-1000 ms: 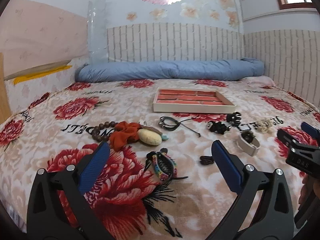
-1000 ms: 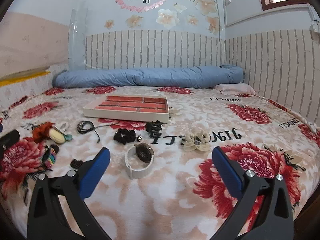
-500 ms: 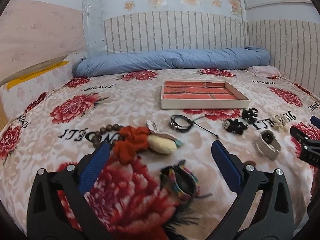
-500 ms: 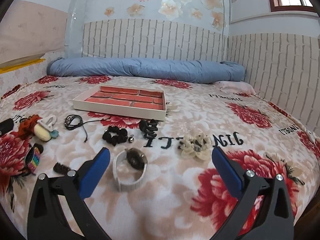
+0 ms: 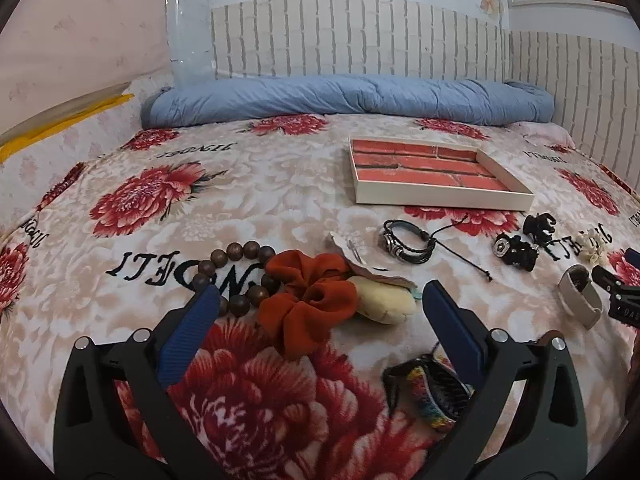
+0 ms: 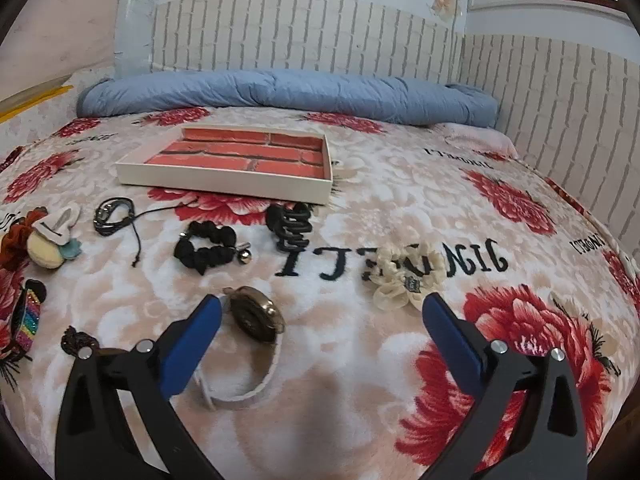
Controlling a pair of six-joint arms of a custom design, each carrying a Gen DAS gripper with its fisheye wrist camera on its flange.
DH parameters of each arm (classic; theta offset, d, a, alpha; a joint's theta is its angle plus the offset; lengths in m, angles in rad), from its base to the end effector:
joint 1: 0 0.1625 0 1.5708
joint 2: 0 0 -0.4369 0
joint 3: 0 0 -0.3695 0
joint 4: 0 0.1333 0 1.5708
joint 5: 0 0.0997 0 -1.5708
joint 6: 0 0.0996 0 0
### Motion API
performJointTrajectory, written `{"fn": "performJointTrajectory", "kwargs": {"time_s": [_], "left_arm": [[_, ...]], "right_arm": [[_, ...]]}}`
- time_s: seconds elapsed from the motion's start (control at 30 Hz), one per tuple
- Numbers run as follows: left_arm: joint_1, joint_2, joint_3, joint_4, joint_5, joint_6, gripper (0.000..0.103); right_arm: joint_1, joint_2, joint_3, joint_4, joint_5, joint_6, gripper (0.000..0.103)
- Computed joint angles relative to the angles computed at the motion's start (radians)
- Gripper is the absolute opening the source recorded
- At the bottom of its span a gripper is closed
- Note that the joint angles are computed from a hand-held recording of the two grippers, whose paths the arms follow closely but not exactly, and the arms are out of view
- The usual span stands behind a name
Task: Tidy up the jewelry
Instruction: 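Move the right tool to the white-band watch while the left tool approaches the orange scrunchie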
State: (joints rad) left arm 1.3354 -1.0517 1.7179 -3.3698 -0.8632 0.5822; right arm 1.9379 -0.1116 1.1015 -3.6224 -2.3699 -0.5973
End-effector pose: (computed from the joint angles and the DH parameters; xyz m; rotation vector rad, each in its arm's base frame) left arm 0.0484 -0.6472 0.3717 0.3688 2.0485 -1.1401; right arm 0.3256 -0.6743 -0.0445 0.4936 -2.0241 1.0812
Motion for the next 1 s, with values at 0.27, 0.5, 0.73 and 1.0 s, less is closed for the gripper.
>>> {"fn": "performJointTrajectory", "kwargs": {"time_s": [0.27,0.5,0.73,1.0], "left_arm": [[0.033,0.008,-0.041,0.08,-0.039,-0.018,0.095],[0.046,0.009,-0.069,0.139,-0.056,-0.021,0.088],[0.065,0.009,-0.099,0.212,-0.075,-0.051,0.079],[0.072,0.015,-0.117,0.266,-0.085,-0.058,0.073]], "right_arm": [[-0.01,-0.006,-0.01,0.104,-0.022,0.072,0.081],[-0.011,-0.004,-0.016,0.151,-0.035,0.095,0.072],[-0.016,-0.02,0.005,0.208,-0.023,0.148,0.064],[-0.02,-0.035,0.028,0.261,0.007,0.191,0.055]]}}
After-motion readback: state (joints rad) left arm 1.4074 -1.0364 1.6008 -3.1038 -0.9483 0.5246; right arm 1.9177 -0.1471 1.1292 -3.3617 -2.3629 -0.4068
